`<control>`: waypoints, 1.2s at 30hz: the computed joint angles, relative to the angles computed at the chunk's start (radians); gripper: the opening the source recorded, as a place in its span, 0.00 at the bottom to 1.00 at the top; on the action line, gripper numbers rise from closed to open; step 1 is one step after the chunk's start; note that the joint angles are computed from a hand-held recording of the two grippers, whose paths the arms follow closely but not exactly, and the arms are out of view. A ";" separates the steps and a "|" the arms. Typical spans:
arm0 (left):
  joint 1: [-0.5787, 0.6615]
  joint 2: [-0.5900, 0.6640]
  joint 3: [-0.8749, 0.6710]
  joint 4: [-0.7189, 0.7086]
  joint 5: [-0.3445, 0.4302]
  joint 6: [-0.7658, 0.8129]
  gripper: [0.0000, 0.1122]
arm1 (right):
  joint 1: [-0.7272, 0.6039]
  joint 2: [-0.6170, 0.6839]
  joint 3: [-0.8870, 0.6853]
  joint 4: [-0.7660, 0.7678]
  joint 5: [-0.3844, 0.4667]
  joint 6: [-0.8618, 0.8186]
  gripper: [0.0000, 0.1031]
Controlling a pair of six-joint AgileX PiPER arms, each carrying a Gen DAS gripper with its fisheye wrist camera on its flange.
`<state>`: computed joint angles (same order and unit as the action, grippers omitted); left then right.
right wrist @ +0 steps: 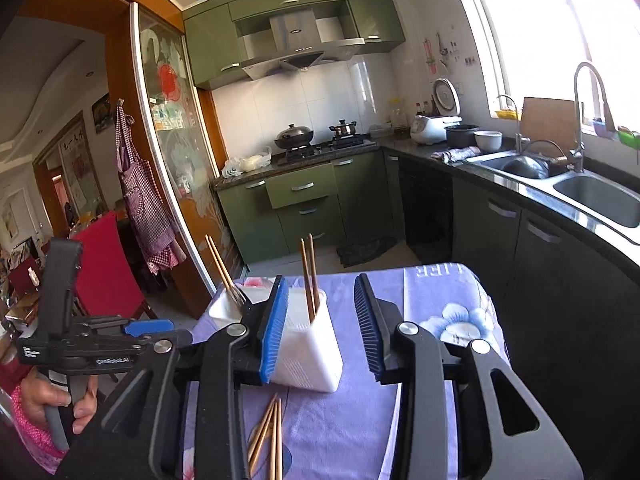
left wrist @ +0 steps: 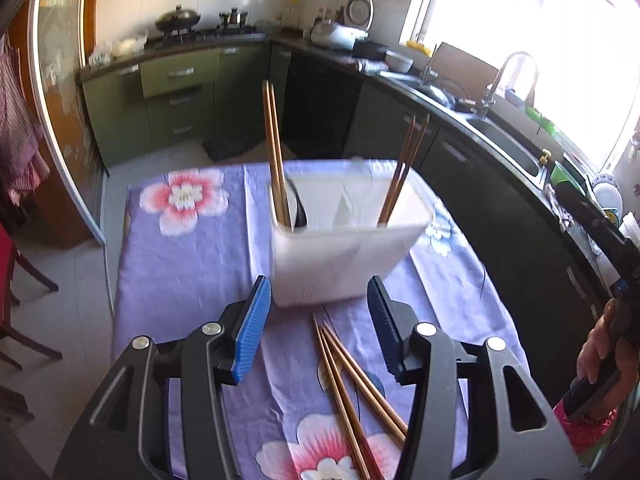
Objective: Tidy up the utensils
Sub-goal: 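Move both open tools back down to the remaining chopsticks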
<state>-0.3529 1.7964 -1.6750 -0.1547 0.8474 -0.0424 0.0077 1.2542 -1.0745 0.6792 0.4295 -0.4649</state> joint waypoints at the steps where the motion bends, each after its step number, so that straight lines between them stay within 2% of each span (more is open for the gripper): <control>1: -0.010 0.007 0.040 0.010 -0.013 -0.022 0.43 | -0.026 -0.036 0.065 0.062 0.004 -0.051 0.34; 5: -0.064 0.083 0.121 0.102 -0.047 -0.134 0.42 | -0.143 -0.108 0.274 0.301 0.089 -0.261 0.34; 8: -0.084 0.162 0.097 0.140 -0.022 -0.184 0.41 | -0.241 -0.101 0.373 0.420 0.169 -0.410 0.34; 11: -0.100 0.211 0.074 0.177 -0.005 -0.234 0.36 | -0.329 -0.070 0.428 0.502 0.235 -0.524 0.34; 17: -0.124 0.255 0.025 0.235 0.037 -0.296 0.32 | -0.475 -0.024 0.473 0.605 0.359 -0.692 0.34; 20: -0.125 0.264 0.005 0.211 0.049 -0.286 0.32 | -0.527 -0.005 0.478 0.622 0.400 -0.730 0.34; 25: -0.153 0.285 -0.027 0.251 0.077 -0.306 0.32 | -0.565 0.037 0.473 0.637 0.435 -0.751 0.34; 27: -0.154 0.294 -0.043 0.258 0.093 -0.312 0.29 | -0.572 0.047 0.471 0.641 0.450 -0.755 0.34; 32: -0.127 0.249 0.022 0.210 0.051 -0.301 0.28 | -0.574 0.053 0.460 0.638 0.454 -0.740 0.34; 36: -0.128 0.240 0.038 0.234 0.052 -0.311 0.28 | -0.553 0.061 0.456 0.640 0.442 -0.730 0.35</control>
